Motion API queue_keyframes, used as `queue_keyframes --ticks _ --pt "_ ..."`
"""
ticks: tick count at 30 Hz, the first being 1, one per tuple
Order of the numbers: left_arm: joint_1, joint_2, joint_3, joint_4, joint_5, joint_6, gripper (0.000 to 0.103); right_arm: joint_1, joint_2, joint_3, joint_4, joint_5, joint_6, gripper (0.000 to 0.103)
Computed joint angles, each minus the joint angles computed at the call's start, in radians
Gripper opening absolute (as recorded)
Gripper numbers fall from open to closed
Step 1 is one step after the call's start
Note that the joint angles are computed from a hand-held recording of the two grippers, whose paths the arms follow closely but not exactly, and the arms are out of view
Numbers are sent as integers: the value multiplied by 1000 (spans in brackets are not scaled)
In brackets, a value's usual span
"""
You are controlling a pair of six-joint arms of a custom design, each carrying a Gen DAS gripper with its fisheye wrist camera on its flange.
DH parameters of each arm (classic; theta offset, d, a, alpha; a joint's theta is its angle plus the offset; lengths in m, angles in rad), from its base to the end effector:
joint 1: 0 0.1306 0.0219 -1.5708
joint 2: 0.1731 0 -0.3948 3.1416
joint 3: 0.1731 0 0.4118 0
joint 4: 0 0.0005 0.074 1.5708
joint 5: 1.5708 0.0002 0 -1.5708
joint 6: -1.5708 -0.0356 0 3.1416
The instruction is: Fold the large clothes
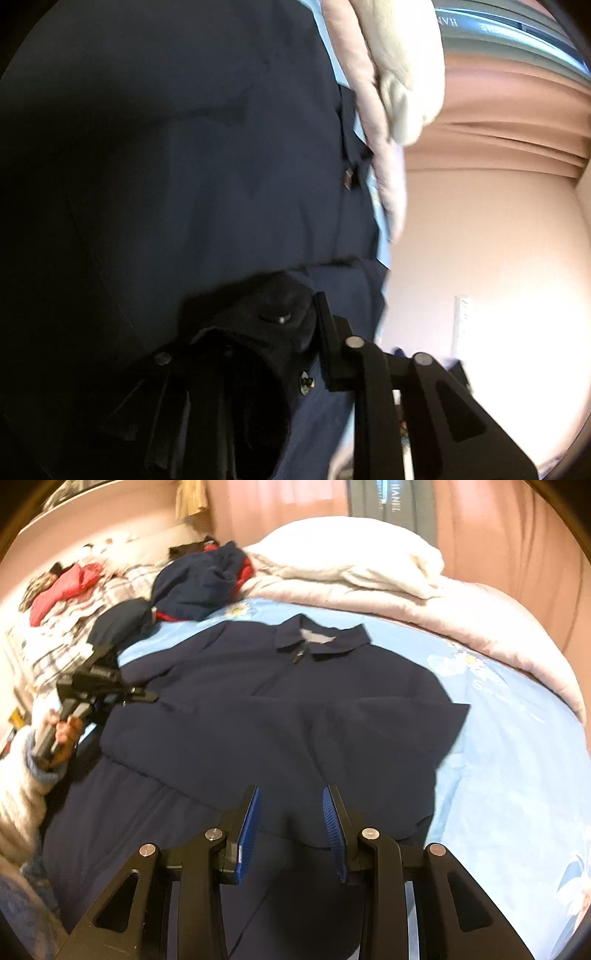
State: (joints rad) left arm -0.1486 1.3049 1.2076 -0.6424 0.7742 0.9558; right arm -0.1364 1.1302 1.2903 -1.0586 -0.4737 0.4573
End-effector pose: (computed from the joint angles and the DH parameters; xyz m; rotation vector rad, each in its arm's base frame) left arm 0.4596 -0.0945 0.4165 -0.5573 2.4279 -1.4184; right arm 0.3883 -0.0374 0.4942 -0.5718 2.2909 0.3026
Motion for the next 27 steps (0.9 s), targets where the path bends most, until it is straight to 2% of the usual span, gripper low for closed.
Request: queue_keyframes --ticks 1,3,5,7,9,10,12,14,15,16,17,18,19,20,22,23,24,25,27 --pt "-4 4 25 -28 -41 -44 11 -7 -1 -3 14 1 -25 34" --pt "-12 14 90 -77 -135 -142 10 -26 6 1 38 -11 -77 34" --pt "-19 18 142 -75 -194 -237 10 -43 24 8 85 -14 -158 34" --pt "-28 22 198 -73 -282 -343 11 -44 55 25 141 19 -242 34" --pt "-29 34 237 -67 -325 -411 11 -33 80 41 181 59 -305 34" --pt "-22 54 265 -65 -296 -442 11 -25 96 53 196 82 -337 34" --pt "-20 93 305 -93 -271 -476 12 -12 143 86 219 120 -408 34" --pt "-24 116 318 -142 -272 -487 11 12 191 125 208 255 -460 34" --pt "-26 129 318 -157 -278 -492 11 14 210 139 202 288 -489 34" --pt "-28 138 312 -163 -281 -494 11 1 235 157 197 286 -543 35" --pt "-34 144 307 -162 -286 -491 11 -11 246 160 202 264 -582 41" --pt "-35 157 311 -163 -287 -488 11 -20 251 157 213 248 -614 52" --pt "-31 159 303 -157 -279 -485 11 -33 263 158 222 239 -650 56" --pt "-26 159 300 -157 -272 -482 11 -39 269 157 228 226 -666 59" --pt "-14 162 291 -149 -247 -472 11 -55 302 173 218 141 -700 59" --pt "-16 166 296 -148 -243 -467 11 -58 313 176 218 99 -715 50" --pt "-13 168 297 -151 -236 -466 11 -62 309 170 225 68 -715 19" --pt "-17 178 310 -149 -229 -464 10 -63 306 167 228 52 -695 3" --pt "-18 170 309 -134 -219 -474 11 -59 273 141 287 95 -664 3"
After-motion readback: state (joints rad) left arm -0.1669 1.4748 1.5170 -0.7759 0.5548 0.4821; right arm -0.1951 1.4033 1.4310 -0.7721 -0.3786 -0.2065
